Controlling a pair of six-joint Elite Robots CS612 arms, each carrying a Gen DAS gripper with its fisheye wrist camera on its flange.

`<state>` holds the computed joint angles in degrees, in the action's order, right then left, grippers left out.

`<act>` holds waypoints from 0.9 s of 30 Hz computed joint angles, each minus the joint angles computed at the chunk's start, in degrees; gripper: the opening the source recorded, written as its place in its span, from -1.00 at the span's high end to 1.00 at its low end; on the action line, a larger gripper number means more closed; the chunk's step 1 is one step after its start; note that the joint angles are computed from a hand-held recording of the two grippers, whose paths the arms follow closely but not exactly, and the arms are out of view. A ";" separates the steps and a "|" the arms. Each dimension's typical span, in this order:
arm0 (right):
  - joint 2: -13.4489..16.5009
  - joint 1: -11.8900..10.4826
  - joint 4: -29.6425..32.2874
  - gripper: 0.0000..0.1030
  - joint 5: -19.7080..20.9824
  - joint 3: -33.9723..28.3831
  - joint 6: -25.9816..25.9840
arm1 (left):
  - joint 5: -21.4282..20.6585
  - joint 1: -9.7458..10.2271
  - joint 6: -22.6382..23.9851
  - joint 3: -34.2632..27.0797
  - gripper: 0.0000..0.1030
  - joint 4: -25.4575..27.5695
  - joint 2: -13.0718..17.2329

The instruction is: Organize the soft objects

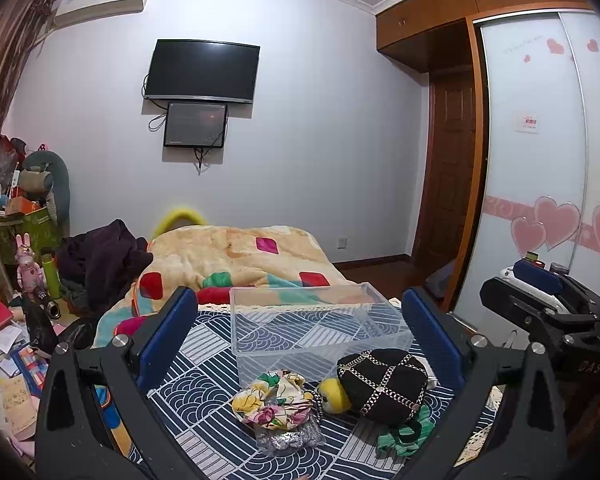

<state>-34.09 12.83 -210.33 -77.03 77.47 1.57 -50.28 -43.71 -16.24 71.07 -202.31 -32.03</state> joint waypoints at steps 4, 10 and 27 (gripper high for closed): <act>0.00 0.03 -0.13 -1.00 -0.04 0.02 0.09 | -0.05 0.02 -0.06 0.05 -1.00 0.02 -0.03; 0.04 0.10 -0.05 -1.00 -0.04 -0.02 0.04 | -0.25 0.00 -0.02 0.04 -1.00 -0.20 0.03; -0.01 0.24 -0.07 -1.00 -0.32 0.03 -0.08 | -0.55 -0.10 0.35 0.42 -1.00 -0.36 -0.18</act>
